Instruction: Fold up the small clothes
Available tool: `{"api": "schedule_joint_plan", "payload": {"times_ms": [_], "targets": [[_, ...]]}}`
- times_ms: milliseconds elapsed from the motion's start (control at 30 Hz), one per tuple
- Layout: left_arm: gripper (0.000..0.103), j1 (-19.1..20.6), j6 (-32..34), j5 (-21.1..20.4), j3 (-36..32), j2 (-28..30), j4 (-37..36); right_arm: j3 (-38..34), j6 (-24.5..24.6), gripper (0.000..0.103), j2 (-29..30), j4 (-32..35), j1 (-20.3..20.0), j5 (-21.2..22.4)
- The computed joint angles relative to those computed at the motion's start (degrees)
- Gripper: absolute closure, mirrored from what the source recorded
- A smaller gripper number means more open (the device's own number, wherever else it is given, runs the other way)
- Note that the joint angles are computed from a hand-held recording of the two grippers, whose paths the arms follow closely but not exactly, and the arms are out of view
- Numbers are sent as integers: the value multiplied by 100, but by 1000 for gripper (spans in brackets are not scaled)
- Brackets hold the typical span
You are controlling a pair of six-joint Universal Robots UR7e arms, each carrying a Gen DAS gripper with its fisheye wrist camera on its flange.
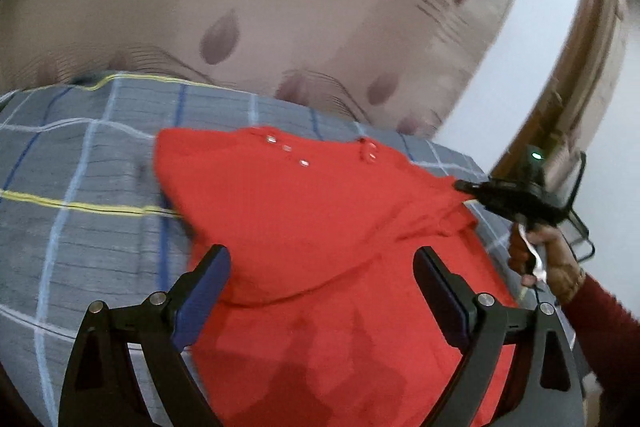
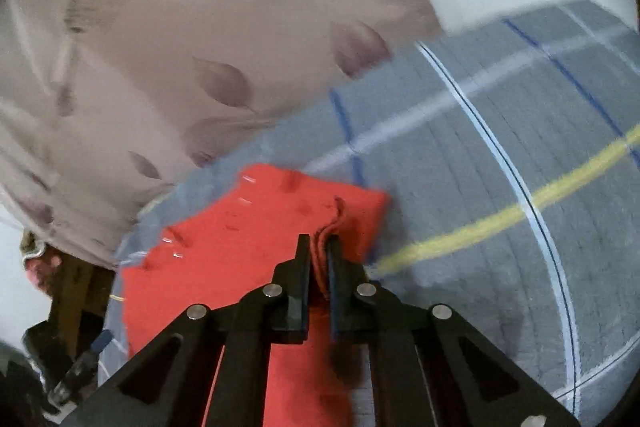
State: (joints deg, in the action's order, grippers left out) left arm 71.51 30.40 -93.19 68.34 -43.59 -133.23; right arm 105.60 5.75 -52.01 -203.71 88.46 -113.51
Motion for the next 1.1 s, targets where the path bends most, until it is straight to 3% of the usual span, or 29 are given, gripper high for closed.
{"api": "schedule_joint_plan", "payload": {"times_ms": [167, 333, 400, 500, 567, 700, 767, 800, 833, 900, 1000, 1100], "targets": [[11, -15, 101, -157, 80, 17, 753, -4, -76, 97, 107, -101, -42, 175], [11, -31, -297, 32, -292, 359, 1378, 69, -87, 97, 89, -227, -43, 194], [11, -55, -320, 99, -317, 409, 1202, 47, -94, 96, 112, -214, -30, 173], [11, -138, -588, 670, -339, 547, 517, 59, -48, 96, 123, -227, -47, 181], [11, -110, -1120, 980, -314, 565, -87, 68, -20, 96, 137, -258, -58, 160], [11, 185, -2115, 812, -317, 448, -544, 69, -28, 96, 167, -290, -55, 84], [10, 143, -2122, 1399, -39, 316, -1105, 64, -82, 96, 177, -294, -31, 1], [10, 167, -2225, 1460, -1, 263, -1170, 49, -133, 96, 186, -283, -7, -43], [10, 235, -2346, 1281, -35, 230, -1112, 51, -150, 94, 220, -430, -27, 106], [10, 237, -2365, 1358, 91, 137, -1331, 91, -182, 92, 188, -416, -32, 242], [10, 228, -1956, 918, 12, 107, -1276, 213, -247, 91, 126, -610, -34, 423], [10, 98, -1438, 563, -322, 277, -1012, 233, -218, 91, 98, -663, -4, 327]]}}
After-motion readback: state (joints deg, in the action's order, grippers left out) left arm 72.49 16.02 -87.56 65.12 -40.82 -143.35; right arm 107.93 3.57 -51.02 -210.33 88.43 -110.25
